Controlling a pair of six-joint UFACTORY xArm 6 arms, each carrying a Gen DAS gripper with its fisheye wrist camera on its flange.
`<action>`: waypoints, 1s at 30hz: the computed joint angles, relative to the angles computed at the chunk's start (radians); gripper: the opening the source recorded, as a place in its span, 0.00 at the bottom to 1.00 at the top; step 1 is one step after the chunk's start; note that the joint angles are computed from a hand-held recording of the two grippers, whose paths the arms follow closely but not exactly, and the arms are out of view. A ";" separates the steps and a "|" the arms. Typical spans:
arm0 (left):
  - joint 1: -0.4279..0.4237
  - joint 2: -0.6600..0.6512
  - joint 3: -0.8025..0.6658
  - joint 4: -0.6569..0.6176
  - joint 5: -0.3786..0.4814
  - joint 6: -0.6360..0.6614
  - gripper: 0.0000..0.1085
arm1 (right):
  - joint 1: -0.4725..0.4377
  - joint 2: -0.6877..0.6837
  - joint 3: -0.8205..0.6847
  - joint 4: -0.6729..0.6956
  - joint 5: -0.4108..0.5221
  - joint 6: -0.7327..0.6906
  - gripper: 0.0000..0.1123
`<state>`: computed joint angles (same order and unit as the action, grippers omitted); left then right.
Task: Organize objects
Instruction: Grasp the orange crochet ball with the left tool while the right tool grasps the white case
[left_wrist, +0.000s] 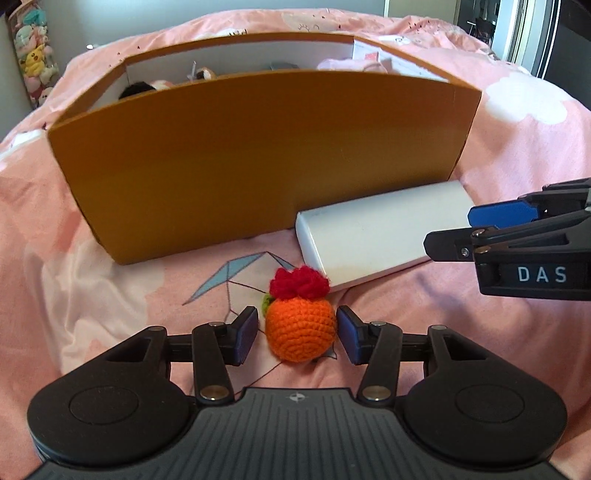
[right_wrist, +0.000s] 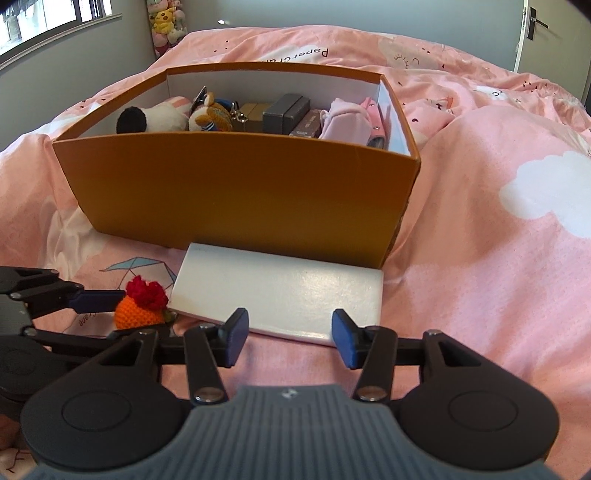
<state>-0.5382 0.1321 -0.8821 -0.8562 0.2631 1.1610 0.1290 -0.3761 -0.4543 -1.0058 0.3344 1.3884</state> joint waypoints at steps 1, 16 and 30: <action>0.003 0.006 -0.005 0.014 0.005 -0.017 0.46 | 0.000 0.003 -0.002 0.000 -0.002 -0.007 0.47; 0.022 -0.076 0.048 0.045 -0.056 -0.064 0.42 | 0.113 0.138 -0.136 -0.078 0.176 -0.318 0.61; 0.058 -0.070 0.056 0.267 -0.028 -0.260 0.42 | 0.133 0.279 -0.199 -0.249 0.247 -0.260 0.72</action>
<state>-0.4804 0.0618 -0.8256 -0.5897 0.2351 0.9013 0.2619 -0.0969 -0.6535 -1.2548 0.5819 1.1289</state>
